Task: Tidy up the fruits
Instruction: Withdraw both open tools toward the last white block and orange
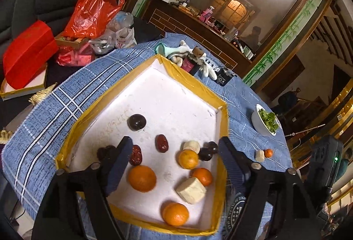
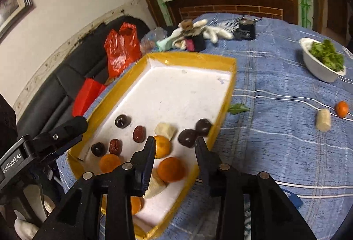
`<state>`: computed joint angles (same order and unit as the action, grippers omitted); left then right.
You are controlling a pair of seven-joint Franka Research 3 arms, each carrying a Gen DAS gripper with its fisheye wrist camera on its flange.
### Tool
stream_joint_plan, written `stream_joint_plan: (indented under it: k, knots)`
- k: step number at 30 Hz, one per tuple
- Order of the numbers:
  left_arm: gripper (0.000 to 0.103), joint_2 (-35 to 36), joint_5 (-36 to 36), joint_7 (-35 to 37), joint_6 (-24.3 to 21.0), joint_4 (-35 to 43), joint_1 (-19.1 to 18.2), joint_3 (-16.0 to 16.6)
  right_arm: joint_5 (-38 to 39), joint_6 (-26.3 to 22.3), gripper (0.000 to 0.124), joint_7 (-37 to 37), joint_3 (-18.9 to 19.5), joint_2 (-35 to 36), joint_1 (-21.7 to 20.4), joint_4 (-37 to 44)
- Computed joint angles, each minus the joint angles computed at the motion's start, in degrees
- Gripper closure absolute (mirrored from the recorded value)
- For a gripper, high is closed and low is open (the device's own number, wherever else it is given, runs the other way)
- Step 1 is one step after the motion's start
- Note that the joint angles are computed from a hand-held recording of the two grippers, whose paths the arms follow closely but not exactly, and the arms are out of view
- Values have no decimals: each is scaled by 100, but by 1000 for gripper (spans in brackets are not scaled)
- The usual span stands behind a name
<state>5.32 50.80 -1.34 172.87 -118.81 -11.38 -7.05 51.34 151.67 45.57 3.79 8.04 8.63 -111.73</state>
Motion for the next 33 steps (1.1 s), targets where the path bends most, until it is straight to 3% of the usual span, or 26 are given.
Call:
stream_joint_plan:
  k: [3,9,18,33]
  knots:
    - [13,-138,67,2,-489,97,-120,-129,321,122,74,-245,-78,-298,-116,-283]
    - [12,-157,-135,454,-263,153,-163,-334,556,403,71,-423,-447,-810,-327,-864]
    - [13,53,-497,1180,-697,592,-533,-503,616,437,70,-239,-964,-1036,-852,-1271]
    - [13,1190,-1605,3069,-1476,1938,-1148,-624,877,114,69,-481,-1011,-603,-1289,-952]
